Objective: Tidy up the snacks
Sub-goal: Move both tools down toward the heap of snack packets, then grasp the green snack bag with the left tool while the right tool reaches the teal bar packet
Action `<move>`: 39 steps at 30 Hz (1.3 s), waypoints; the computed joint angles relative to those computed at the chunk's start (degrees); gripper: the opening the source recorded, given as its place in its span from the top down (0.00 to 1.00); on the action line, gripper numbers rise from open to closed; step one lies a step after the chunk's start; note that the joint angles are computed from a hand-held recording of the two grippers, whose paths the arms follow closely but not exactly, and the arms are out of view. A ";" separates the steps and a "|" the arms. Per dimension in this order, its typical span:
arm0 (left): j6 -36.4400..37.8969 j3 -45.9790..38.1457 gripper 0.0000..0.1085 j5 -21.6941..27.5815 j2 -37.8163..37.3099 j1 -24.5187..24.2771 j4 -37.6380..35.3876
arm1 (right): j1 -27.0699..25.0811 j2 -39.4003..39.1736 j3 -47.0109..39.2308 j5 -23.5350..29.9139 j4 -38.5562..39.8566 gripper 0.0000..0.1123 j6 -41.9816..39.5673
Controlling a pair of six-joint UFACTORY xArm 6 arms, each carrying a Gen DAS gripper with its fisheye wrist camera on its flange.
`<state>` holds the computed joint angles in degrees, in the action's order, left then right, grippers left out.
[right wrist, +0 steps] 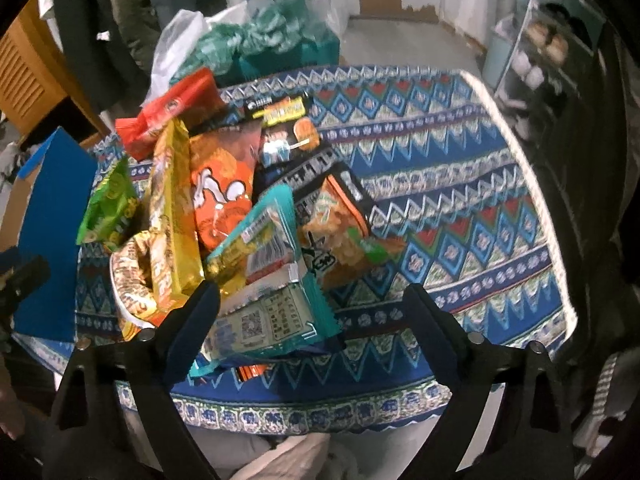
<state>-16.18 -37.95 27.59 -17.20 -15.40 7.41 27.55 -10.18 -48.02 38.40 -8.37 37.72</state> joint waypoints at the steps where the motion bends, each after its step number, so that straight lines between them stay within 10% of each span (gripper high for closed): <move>1: 0.40 -0.01 0.10 -0.53 0.52 -0.33 -0.51 | -0.20 0.29 0.12 -0.23 1.11 0.20 -0.38; 39: -10.00 -14.94 0.10 -4.82 22.84 -0.79 11.89 | 0.86 10.01 -2.93 -13.37 17.75 0.87 -14.17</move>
